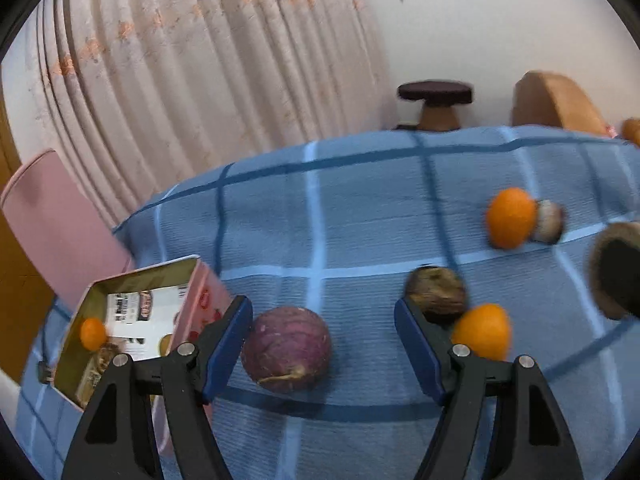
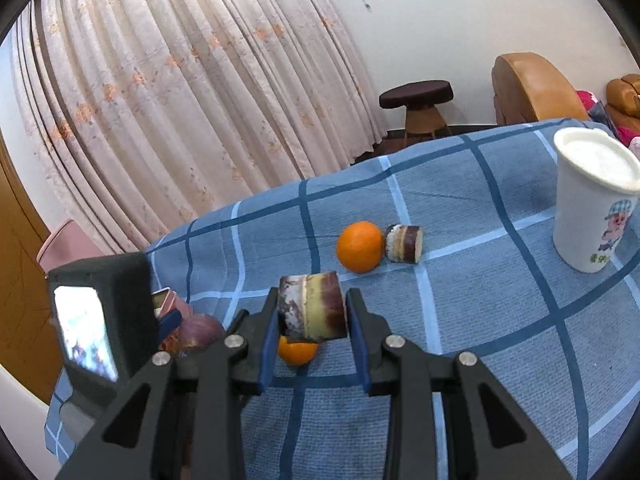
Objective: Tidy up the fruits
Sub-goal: 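Grasp the purple root with the left gripper while the right grasps a cake, then carry the purple root and cake into the pink tin and open both grippers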
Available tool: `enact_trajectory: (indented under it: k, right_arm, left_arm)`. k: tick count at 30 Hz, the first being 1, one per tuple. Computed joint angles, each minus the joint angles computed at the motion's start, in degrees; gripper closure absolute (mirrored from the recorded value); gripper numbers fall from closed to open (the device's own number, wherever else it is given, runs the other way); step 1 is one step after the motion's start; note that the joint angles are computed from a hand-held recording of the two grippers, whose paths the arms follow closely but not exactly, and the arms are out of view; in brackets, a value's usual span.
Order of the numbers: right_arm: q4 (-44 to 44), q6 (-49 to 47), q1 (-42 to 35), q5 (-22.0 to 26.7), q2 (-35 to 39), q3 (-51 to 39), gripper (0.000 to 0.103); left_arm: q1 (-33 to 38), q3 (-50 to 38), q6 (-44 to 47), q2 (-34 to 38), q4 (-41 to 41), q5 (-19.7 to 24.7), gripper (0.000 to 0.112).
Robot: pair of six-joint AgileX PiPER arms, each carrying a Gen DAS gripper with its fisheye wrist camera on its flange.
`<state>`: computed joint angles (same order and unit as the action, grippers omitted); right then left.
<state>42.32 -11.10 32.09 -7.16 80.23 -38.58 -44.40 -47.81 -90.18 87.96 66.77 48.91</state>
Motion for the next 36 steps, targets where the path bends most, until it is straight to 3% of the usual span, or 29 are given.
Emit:
enact_trajectory:
  k: [1, 3, 5, 10, 13, 15, 18, 20, 23, 27, 29, 30, 32, 36]
  right_arm:
    - [0.03, 0.07, 0.04, -0.1, -0.06, 0.12, 0.069]
    - [-1.18, 1.26, -0.06, -0.09, -0.01, 0.2, 0.069]
    - [0.46, -0.22, 0.09, -0.25, -0.13, 0.34, 0.069]
    - [2.64, -2.27, 0.39, -0.18, -0.29, 0.3, 0.069]
    - [2.65, -2.16, 0.43, -0.16, -0.28, 0.3, 0.069]
    - [2.66, -2.04, 0.38, -0.05, -0.3, 0.29, 0.069]
    - [4.79, -3.81, 0.5, 0.12, -0.33, 0.17, 0.069]
    - [8.96, -8.0, 0.88, -0.26, -0.23, 0.07, 0.069]
    - [18.67, -18.11, 2.21, -2.15, 0.18, -0.13, 0.069]
    - [25.04, -25.0, 4.46, -5.58, 1.02, -0.29, 0.069]
    - [26.27, -26.72, 5.97, -7.98, 1.32, -0.08, 0.069]
    - [27.34, -28.17, 7.15, -9.81, 1.56, -0.02, 0.069]
    - [27.28, -28.65, 8.99, -12.46, 1.94, 0.2, 0.069]
    - [29.13, -29.77, 14.44, -19.06, 2.78, 0.51, 0.069]
  left_arm:
    - [-0.49, 0.25, -0.49, -0.97, 0.16, 0.38, 0.038]
    - [-2.48, 0.03, -3.16, -1.46, 2.89, 6.39, 0.038]
    - [-2.34, -0.24, -3.98, -1.17, 3.72, 8.82, 0.038]
    - [4.42, -1.0, 2.86, 0.73, -3.76, -1.39, 0.038]
    - [5.05, -2.67, 8.2, 2.19, -7.83, -3.66, 0.038]
    - [8.65, -3.29, 14.48, 2.44, -14.23, -8.81, 0.038]
    - [13.99, -1.35, 19.1, 0.07, -21.13, -17.35, 0.051]
    - [13.65, -1.31, 19.44, -0.24, -20.91, -18.0, 0.06]
    - [13.34, -1.17, 20.2, -0.63, -20.85, -18.99, 0.06]
    - [10.04, 2.99, 5.68, -5.07, -8.59, -19.18, 0.06]
    - [6.78, 5.95, -2.34, -8.1, 0.38, -15.78, 0.06]
    - [4.12, 7.2, -5.45, -9.3, 4.13, -12.03, 0.06]
    - [2.25, 9.08, -7.12, -11.82, 6.99, -9.05, 0.06]
    - [1.46, 13.86, -7.85, -18.49, 9.11, -8.33, 0.06]
